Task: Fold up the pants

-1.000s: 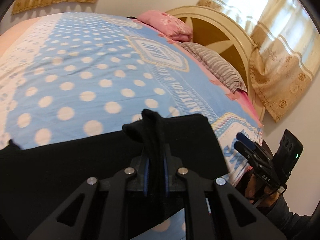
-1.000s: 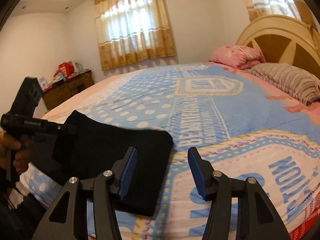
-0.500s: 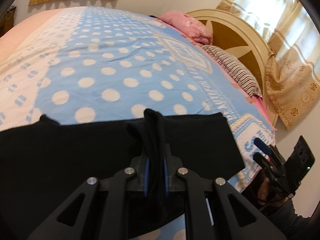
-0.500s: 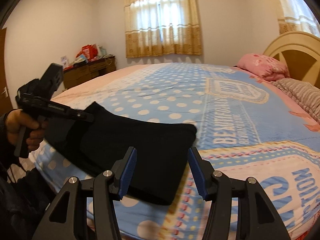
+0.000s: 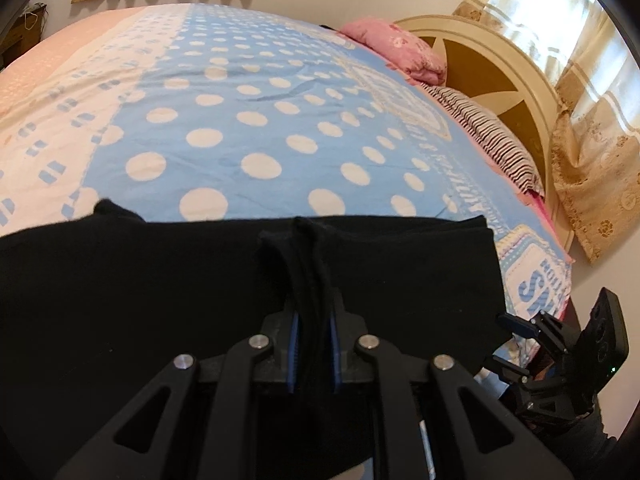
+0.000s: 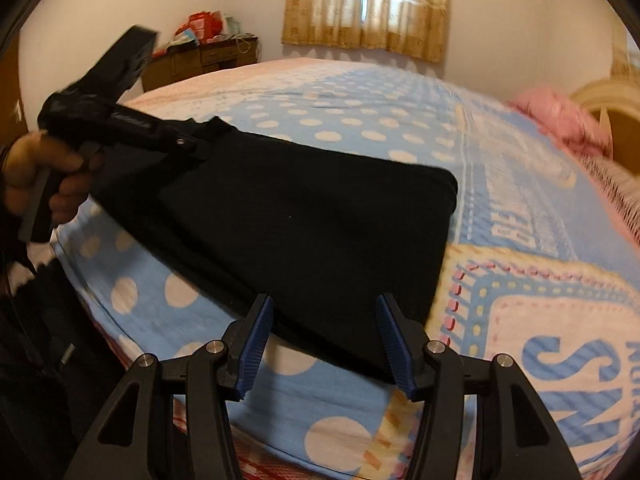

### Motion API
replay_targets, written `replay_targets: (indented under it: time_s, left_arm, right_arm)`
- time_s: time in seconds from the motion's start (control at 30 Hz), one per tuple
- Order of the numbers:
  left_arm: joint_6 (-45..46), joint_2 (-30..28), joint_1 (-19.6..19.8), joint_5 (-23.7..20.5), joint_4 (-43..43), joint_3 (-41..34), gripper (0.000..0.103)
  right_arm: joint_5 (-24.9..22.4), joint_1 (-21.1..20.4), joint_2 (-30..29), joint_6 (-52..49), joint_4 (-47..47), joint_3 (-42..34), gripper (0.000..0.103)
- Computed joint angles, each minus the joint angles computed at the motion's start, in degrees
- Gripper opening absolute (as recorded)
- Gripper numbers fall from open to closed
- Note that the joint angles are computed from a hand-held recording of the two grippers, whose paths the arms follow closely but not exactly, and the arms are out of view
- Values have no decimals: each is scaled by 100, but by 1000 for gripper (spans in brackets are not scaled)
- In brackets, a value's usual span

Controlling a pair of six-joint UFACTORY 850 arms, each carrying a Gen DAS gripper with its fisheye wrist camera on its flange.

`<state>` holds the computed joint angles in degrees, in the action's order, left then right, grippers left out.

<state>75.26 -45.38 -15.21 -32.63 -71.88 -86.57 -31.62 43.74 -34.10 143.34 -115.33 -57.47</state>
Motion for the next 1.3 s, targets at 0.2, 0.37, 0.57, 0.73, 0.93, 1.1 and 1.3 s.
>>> replay_targets:
  time_s: [0.2, 0.37, 0.57, 0.73, 0.93, 1.1, 1.3]
  left_arm:
    - [312, 119, -29, 230, -83, 144, 25]
    - [920, 322, 15, 597, -571, 417, 61]
    - [959, 278, -28, 806, -516, 421, 64]
    - [1209, 400, 105, 602, -763, 544, 65]
    - [2108, 725, 478, 966, -1536, 928, 71]
    - [3295, 940, 919, 1657, -2598, 1181, 78]
    - [4741, 904, 1427, 2290, -4375, 1216, 79]
  right_arm:
    - [277, -108, 243, 324, -430, 72, 61]
    - [217, -430, 452, 1425, -1403, 86, 63]
    - [1220, -1001, -148, 1236, -1142, -629, 64]
    - [760, -756, -16, 670, -464, -576, 64]
    - [953, -487, -57, 1034, -1476, -945, 64]
    - [1603, -287, -617, 1275, -2557, -1821, 64]
    - [2209, -269, -1417, 901, -2532, -2892, 64]
